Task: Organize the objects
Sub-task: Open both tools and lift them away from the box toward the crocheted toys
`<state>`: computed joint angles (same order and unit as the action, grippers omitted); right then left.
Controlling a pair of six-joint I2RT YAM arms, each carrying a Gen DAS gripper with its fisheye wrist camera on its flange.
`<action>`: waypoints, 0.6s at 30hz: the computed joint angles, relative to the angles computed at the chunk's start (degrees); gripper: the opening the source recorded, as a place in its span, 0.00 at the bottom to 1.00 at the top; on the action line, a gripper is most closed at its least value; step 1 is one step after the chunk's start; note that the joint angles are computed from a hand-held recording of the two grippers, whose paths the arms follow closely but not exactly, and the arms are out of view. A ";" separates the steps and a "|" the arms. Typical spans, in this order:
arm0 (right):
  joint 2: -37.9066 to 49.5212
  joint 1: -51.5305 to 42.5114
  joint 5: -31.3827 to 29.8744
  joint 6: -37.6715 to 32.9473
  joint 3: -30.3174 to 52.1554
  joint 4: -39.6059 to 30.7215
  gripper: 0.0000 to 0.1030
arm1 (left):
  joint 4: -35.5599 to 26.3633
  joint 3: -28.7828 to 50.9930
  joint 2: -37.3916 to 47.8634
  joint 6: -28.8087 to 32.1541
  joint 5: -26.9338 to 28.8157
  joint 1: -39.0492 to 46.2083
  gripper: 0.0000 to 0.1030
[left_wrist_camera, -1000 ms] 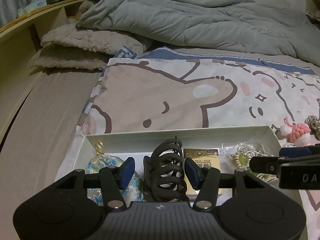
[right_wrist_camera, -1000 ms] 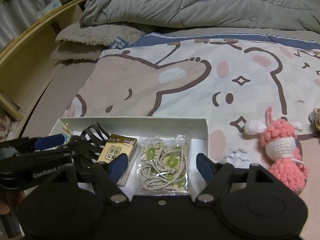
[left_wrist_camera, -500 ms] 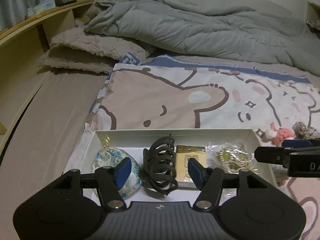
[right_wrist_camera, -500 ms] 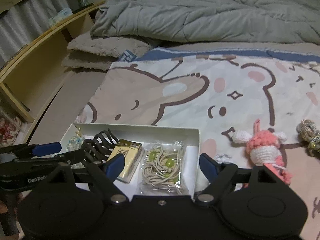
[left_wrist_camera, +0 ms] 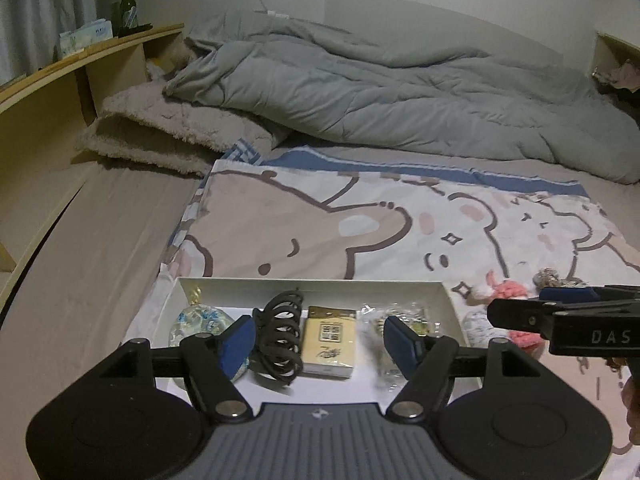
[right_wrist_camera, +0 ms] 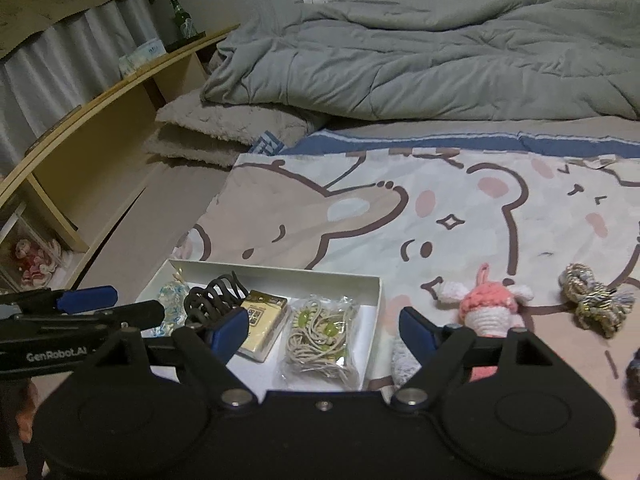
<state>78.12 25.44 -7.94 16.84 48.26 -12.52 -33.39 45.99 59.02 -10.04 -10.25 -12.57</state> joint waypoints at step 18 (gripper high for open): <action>-16.02 -5.69 -1.98 -8.69 -2.14 -11.54 0.95 | -7.85 1.30 -8.27 -6.44 -7.82 -9.50 1.00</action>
<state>62.11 19.75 -9.93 8.15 46.12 -24.06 -41.23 47.29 50.76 -16.48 -18.07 -22.07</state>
